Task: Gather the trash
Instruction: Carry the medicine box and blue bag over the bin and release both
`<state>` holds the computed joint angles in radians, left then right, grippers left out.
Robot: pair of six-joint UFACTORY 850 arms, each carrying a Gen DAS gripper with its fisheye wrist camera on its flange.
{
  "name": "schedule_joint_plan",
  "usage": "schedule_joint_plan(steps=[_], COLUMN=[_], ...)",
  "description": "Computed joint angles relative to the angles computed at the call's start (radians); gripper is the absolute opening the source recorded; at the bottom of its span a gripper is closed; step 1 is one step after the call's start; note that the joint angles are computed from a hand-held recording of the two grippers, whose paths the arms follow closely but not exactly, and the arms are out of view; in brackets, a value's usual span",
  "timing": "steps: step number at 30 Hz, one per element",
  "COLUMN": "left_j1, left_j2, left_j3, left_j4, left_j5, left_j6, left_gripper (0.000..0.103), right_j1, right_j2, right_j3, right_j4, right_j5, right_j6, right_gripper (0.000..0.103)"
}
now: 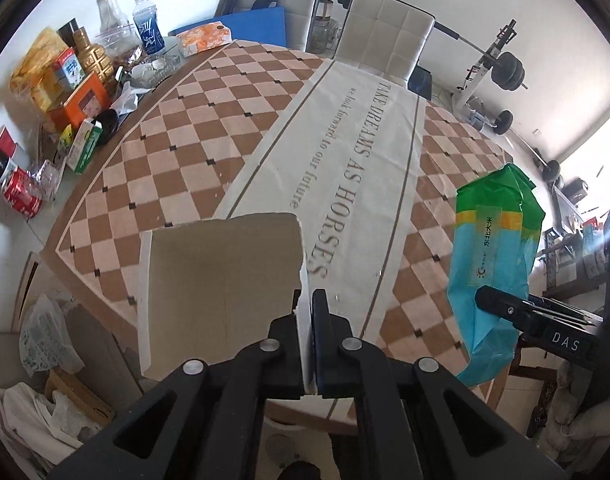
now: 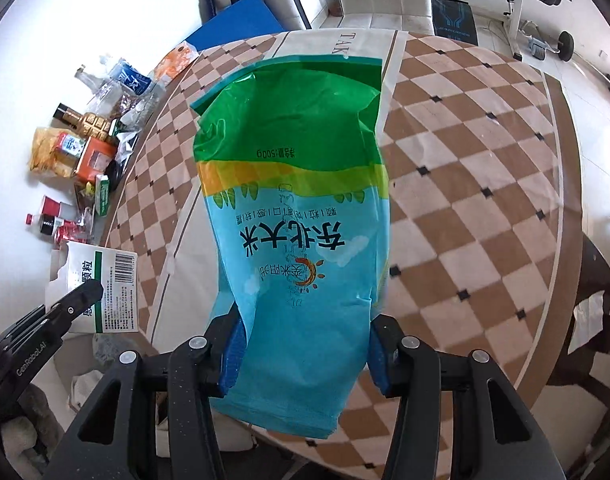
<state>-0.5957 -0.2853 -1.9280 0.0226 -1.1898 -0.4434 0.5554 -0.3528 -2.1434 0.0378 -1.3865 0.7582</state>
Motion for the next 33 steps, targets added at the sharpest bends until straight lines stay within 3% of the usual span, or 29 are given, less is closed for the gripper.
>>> schedule_joint_plan(steps=[4,10,19,25,29,33], left_j1=[-0.028,-0.083,-0.145,-0.118,-0.079,-0.049], left_j2=[0.181,0.368,0.519,0.478,0.362,0.204], left_j3=[0.233,0.486,0.817,0.994,1.064,1.097], left_j4=[-0.033,-0.083,-0.199,-0.34,-0.44,-0.546], left_j5=[0.059,0.097,0.171,0.288,0.402,0.526], left_j6=[-0.01,-0.033,-0.111,-0.031,0.086,0.244], left_gripper=[0.001,0.001,0.001,0.001,0.001,0.001], right_j1=[0.137,0.365,0.6,0.635,0.61,0.568], right_j2=[0.171,0.348,0.483,0.506,0.469,0.368], right_j3=[0.227,0.473,0.802,1.048,1.212,1.318], right_j4=[-0.051,-0.086,0.044,0.18,0.251,0.328], right_j5=[0.053,0.089,0.205,0.359,0.496,0.65], right_j6=[0.154,0.394,0.538,0.461,0.357,0.201], right_gripper=[0.052,0.052,0.052,0.052,0.052,0.052])
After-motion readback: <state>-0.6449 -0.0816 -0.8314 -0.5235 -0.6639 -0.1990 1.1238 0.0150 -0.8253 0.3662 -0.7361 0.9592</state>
